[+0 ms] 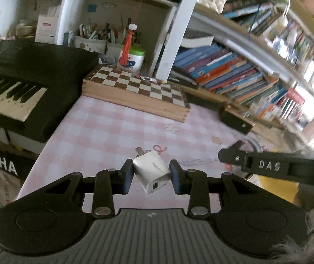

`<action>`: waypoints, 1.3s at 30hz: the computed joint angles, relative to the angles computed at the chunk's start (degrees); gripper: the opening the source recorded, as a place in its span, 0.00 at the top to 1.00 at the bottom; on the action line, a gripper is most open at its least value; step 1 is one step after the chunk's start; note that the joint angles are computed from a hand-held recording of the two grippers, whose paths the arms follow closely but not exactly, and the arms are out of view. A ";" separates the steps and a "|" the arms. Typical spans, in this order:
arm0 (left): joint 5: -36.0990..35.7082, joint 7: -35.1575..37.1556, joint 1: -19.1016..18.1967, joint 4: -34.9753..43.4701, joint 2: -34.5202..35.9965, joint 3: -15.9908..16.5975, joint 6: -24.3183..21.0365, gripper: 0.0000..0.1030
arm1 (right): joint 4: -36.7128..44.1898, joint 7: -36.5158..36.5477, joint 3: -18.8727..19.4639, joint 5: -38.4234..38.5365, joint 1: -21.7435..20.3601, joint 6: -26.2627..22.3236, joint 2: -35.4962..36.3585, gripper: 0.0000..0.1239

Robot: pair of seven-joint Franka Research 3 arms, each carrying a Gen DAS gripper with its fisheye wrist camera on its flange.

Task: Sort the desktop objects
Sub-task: 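Lift the charger and toy car and carry both toward the yellow box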

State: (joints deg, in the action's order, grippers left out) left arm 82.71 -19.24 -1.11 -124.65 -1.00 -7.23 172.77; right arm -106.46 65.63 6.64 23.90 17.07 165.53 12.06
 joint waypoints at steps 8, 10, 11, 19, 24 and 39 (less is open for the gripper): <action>7.17 -10.78 1.44 -6.64 -8.87 -0.67 4.54 0.68 | -8.94 -7.66 1.23 7.20 -0.25 2.14 -8.28 0.64; 8.34 -12.64 1.67 -8.22 -10.98 -0.84 5.28 0.68 | -11.11 -9.08 0.91 8.80 0.35 2.49 -10.29 0.64; 9.03 -13.60 1.73 -8.90 -11.90 -0.84 5.67 0.68 | -12.32 -9.61 0.70 9.51 0.71 2.48 -11.41 0.64; 11.04 -16.67 0.23 -15.20 -19.47 0.37 7.46 0.68 | -21.45 -7.59 -0.79 8.51 3.43 2.31 -19.20 0.64; 8.16 -14.48 0.02 -20.24 -24.95 0.32 8.62 0.68 | -26.68 -4.23 -1.02 6.48 4.69 2.65 -23.83 0.64; -17.49 13.49 -12.87 -36.03 -38.42 7.65 7.16 0.68 | -42.92 8.16 0.99 0.17 4.88 3.33 -40.08 0.64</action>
